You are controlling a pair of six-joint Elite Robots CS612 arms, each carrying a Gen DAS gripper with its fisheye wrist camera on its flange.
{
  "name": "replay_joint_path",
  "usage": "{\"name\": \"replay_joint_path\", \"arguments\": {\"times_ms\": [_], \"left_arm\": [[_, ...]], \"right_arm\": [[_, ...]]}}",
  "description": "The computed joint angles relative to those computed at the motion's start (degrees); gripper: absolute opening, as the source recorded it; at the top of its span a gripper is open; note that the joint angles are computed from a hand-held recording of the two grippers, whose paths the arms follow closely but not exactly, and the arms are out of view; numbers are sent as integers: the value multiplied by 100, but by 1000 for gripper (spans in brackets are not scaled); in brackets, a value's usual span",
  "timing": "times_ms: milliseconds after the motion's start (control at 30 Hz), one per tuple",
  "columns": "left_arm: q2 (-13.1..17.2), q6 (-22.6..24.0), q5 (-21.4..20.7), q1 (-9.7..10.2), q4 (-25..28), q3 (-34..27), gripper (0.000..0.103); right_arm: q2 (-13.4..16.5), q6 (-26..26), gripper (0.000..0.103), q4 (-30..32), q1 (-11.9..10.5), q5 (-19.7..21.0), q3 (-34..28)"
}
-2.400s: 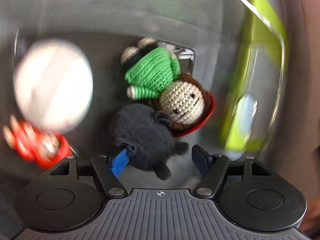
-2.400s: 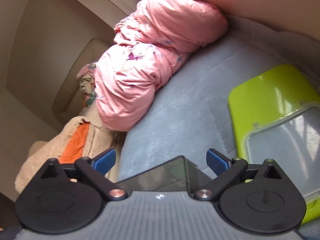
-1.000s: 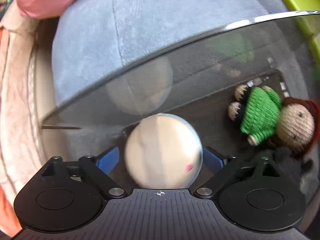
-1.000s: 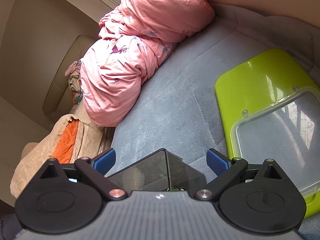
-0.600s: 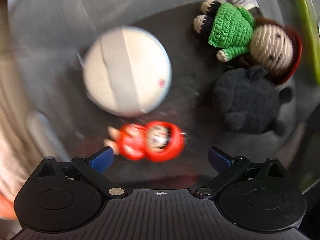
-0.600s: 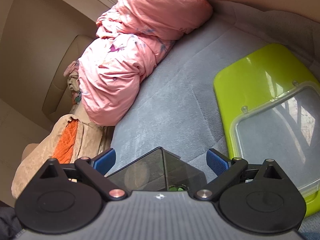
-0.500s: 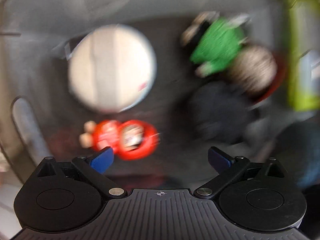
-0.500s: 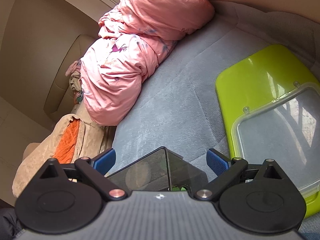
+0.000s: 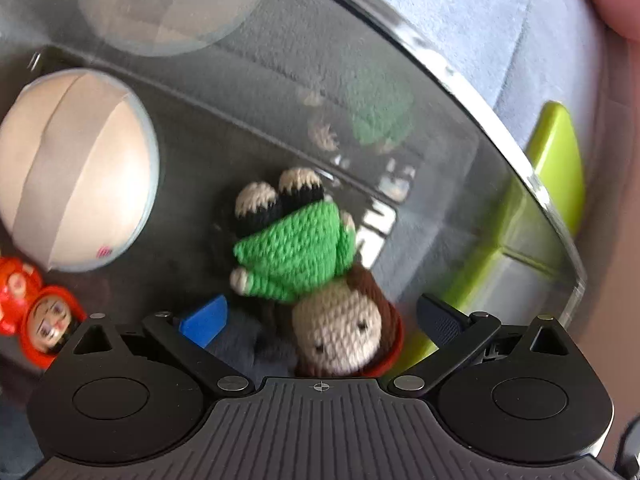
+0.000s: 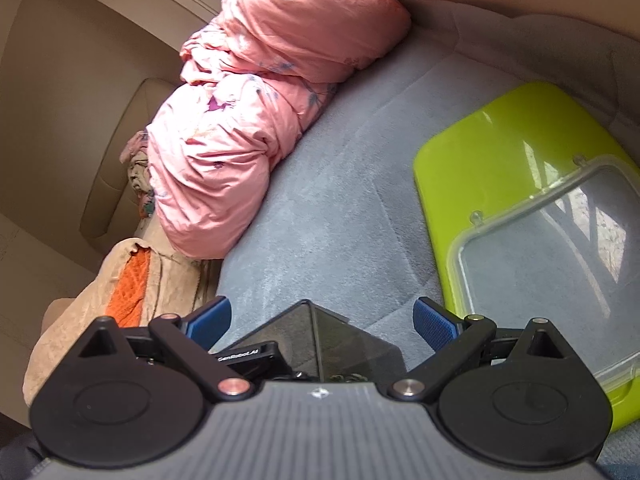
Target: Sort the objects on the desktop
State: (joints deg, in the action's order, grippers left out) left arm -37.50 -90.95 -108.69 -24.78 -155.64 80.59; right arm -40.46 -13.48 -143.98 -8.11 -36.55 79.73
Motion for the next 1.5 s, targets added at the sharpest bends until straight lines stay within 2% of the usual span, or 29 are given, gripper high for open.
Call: {"name": "replay_joint_path", "arguments": {"times_ms": [167, 233, 267, 300, 367, 400, 467, 533, 600, 667, 733, 767, 800, 833, 900, 967, 1000, 1133, 1167, 1200, 1333, 1367, 1467, 1500], "left_arm": [[49, 55, 427, -39, 583, -234, 102], [22, 87, 623, -61, 655, -226, 91], [12, 59, 590, -55, 588, -194, 68], [0, 23, 509, -43, 581, -170, 69], [-71, -377, 408, -19, 244, 29, 68], [-105, -760, 356, -3, -80, 176, 66], [-191, -1394, 396, 14, -721, 481, 56], [-293, -1978, 628, -3, -1363, 799, 48], [-365, -2633, 903, -43, -2013, 1095, 45], [-388, -2946, 1041, -88, -2329, 1238, 47], [-411, -2738, 796, -86, -2170, 1199, 60], [-421, -2619, 670, -84, -2081, 1175, 78], [-404, -2261, 446, -74, -1930, 1074, 90], [-388, -1812, 261, -66, -1722, 943, 94], [-340, -822, -7, -51, -1163, 602, 94], [-281, -187, -94, -40, -494, 251, 95], [-225, -71, -122, -35, -142, 65, 95], [-19, -150, -246, -20, 626, -383, 94], [-9, -245, -124, -50, 645, -393, 87], [-11, -316, 2, -81, 569, -369, 70], [-166, -944, 138, -119, -401, 81, 66], [-216, -1237, 179, -131, -675, 228, 66], [-439, -2083, 739, -229, -1511, 744, 66], [-488, -2297, 947, -275, -1637, 847, 66]], "right_arm": [[29, 48, 98, -3, 3, -56, -24], [39, 73, 98, -13, 3, -53, -33], [45, 82, 98, -10, 6, -62, -42], [56, 108, 98, -19, 8, -86, -51], [80, 168, 98, -37, 19, -167, -76], [89, 192, 98, -38, 22, -195, -85], [107, 237, 98, -37, 28, -248, -102], [119, 257, 98, -38, 31, -267, -112], [122, 249, 98, -37, 34, -260, -113], [127, 241, 99, -31, 43, -267, -115], [129, 192, 99, 27, 65, -330, -123], [128, 157, 99, 59, 77, -370, -126], [123, 122, 99, 73, 86, -398, -121], [118, 91, 99, 64, 92, -409, -109], [117, 61, 99, 46, 98, -420, -102], [129, 98, 99, 47, 101, -443, -112], [136, 115, 99, 62, 106, -471, -120], [140, 78, 99, 71, 108, -528, -121], [140, 85, 99, 41, 104, -514, -116], [149, 106, 99, 20, 101, -520, -121], [193, 233, 99, -67, 100, -648, -157], [204, 285, 99, -95, 103, -714, -167], [229, 396, 99, -135, 77, -625, -179], [234, 425, 99, -146, 67, -557, -179]]}}
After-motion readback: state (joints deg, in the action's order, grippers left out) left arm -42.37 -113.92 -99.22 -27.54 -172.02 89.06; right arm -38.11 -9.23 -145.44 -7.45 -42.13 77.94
